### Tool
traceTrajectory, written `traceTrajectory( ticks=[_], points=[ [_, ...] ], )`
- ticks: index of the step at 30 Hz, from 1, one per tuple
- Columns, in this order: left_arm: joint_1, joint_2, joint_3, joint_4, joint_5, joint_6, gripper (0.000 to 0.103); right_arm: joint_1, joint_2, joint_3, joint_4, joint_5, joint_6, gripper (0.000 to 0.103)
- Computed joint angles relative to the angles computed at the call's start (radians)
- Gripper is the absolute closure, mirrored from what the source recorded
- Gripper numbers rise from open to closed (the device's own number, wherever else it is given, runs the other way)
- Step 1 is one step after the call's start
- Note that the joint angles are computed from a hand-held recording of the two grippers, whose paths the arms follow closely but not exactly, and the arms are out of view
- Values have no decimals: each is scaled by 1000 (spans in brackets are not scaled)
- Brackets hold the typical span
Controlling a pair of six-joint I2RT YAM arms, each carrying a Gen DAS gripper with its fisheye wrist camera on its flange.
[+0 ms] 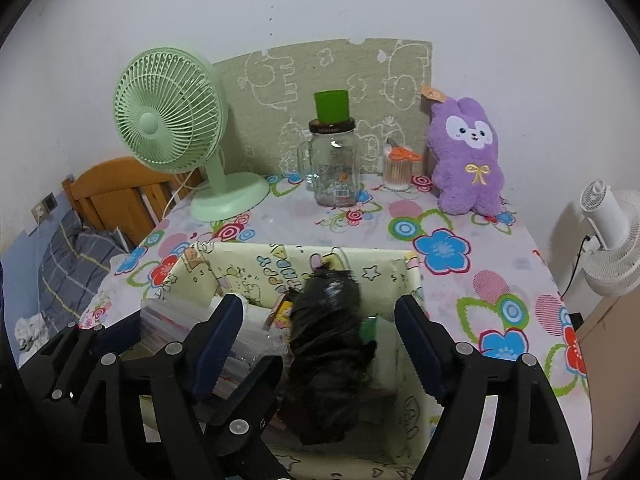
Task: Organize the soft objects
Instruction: 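Lower the zip bags into the box with the left tool while the right tool releases the black bag inside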
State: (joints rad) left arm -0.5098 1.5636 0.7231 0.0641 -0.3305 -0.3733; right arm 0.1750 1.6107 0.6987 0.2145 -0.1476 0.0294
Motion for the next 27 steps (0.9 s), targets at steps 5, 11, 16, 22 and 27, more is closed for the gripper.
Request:
traceTrajectory(
  ticks=[5,11,16,22,27],
  points=[
    [-30,-1,19,4,-9,14,11,-27,-46,-27,14,8,-2,20],
    [-65,15,64,19,-17,34,10,-86,-90,-26,-7,-5,-2,19],
    [-65,60,97,3,-13,14,0,-114,-92,-30,-3,-3,-20,17],
    [-50,86,101,-1,22,17,0,-119,-57,-23,-9,-22,-26,17],
    [-50,85,89,8,32,27,0,-123,-40,-16,-18,-54,-45,17]
  ],
)
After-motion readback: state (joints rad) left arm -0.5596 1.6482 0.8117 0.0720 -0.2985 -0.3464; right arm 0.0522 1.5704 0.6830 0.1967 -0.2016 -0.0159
